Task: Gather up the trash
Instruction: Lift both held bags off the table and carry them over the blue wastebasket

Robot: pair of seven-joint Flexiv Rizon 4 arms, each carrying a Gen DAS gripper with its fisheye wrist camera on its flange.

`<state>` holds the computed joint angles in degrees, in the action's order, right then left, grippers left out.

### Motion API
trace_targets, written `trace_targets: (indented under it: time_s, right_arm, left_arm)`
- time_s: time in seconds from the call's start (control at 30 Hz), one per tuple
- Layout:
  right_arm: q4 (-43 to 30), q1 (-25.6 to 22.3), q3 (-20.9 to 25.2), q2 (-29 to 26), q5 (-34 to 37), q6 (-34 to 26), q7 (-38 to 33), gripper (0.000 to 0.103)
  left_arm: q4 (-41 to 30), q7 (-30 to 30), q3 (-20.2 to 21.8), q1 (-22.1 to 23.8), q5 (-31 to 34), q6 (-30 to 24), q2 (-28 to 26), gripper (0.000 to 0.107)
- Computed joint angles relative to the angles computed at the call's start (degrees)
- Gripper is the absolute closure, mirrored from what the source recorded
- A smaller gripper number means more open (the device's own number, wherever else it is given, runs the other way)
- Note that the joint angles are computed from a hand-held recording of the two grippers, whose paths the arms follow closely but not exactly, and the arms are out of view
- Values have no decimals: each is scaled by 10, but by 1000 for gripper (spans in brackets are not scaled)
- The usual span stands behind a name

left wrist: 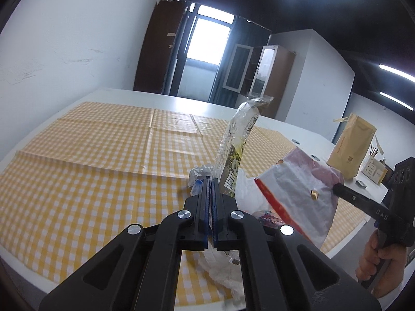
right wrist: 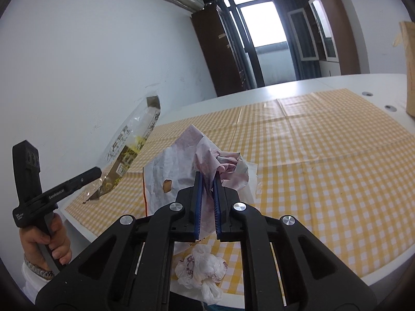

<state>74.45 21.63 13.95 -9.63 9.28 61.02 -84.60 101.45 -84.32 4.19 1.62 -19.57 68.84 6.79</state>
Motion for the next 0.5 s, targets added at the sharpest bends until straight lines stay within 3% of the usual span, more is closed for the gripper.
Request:
trace_targets:
  time_s: [0.3,0.5]
  right_arm:
    - [80,6,-3,56,-49,45,24,96]
    - [139,4,-2,107,-38,58,1,96]
  left_arm:
    - [65,-7,6,-12,28,8,76,106]
    - [112,-21,14,-21,26,15,129,106]
